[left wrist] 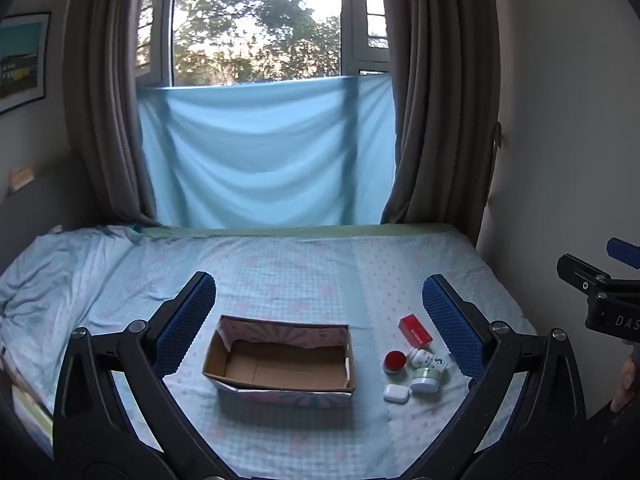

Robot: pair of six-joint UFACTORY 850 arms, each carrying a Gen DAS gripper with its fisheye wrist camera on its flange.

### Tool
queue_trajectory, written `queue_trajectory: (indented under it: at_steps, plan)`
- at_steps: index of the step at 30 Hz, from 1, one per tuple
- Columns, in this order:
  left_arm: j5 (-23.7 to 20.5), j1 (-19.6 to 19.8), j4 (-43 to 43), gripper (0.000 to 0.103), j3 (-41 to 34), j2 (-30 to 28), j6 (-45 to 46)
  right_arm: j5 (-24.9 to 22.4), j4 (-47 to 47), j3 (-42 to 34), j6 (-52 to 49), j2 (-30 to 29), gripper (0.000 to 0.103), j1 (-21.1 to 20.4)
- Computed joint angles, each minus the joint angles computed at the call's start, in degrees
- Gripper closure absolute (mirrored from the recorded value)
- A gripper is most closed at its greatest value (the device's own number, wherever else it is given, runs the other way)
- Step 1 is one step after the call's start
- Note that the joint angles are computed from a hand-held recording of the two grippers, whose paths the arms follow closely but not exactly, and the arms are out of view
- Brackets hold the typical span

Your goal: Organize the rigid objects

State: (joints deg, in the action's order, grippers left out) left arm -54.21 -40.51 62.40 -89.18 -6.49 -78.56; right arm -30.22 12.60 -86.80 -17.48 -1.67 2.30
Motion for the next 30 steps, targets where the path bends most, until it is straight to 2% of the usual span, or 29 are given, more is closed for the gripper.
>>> queue_trajectory:
  at_steps: [30]
  plan:
    - [-0.03,-0.36,-0.4,0.001,-0.39,0.19,0.92,1.32,0.79,0.59,-0.57,0.36,0.0,0.06]
